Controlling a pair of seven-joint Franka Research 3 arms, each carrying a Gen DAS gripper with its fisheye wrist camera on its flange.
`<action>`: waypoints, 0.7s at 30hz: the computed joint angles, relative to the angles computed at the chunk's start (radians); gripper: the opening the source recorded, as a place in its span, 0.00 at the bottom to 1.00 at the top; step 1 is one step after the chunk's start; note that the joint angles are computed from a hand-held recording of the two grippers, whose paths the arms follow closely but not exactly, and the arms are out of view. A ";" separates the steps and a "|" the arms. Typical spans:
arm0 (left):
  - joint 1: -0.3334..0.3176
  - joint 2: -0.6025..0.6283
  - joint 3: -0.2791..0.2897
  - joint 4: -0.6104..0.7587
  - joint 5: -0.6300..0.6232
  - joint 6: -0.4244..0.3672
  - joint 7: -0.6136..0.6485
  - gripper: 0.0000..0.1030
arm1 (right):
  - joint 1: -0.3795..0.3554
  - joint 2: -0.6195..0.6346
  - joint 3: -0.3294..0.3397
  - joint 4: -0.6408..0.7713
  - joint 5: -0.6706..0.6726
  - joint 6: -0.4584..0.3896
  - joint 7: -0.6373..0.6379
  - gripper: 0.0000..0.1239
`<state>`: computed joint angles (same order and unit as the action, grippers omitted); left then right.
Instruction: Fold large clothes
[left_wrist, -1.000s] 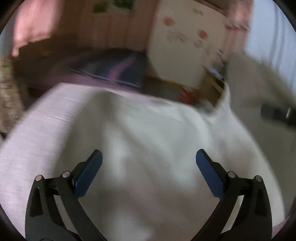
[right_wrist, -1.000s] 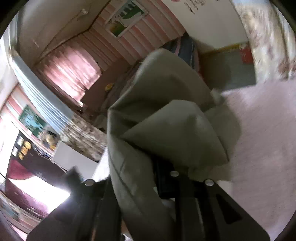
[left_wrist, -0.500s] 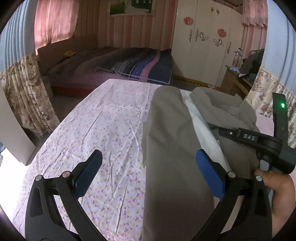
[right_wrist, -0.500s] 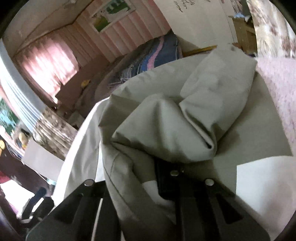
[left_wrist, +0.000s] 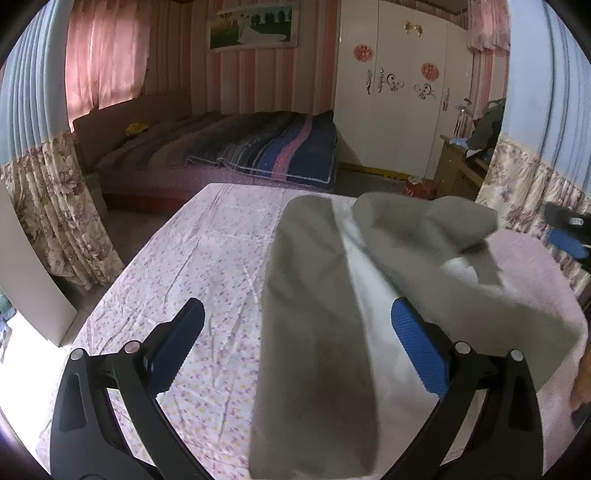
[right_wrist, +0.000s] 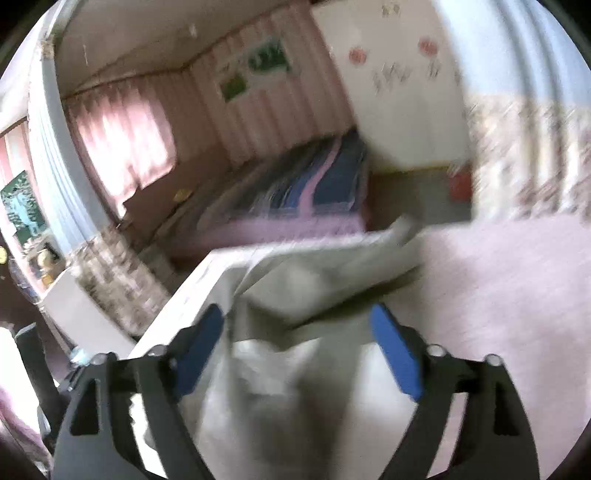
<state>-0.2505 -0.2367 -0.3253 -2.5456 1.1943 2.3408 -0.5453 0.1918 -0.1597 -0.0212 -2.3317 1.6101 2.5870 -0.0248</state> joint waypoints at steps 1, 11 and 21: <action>-0.002 -0.001 -0.003 0.004 0.007 0.005 -0.013 0.97 | -0.014 -0.009 -0.014 -0.005 0.018 0.014 -0.040 0.73; -0.085 0.227 -0.034 0.245 0.127 0.012 0.006 0.97 | -0.153 0.091 -0.085 -0.015 -0.012 -0.043 -0.117 0.73; -0.183 0.393 0.073 0.342 0.207 0.024 0.062 0.23 | -0.168 0.150 -0.043 -0.035 0.019 -0.046 -0.152 0.73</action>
<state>-0.4333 0.1561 -0.2518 -2.2040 1.4017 2.3649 -0.4835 0.0238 -0.0099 -0.0637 -2.3665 1.6293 2.5414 -0.1772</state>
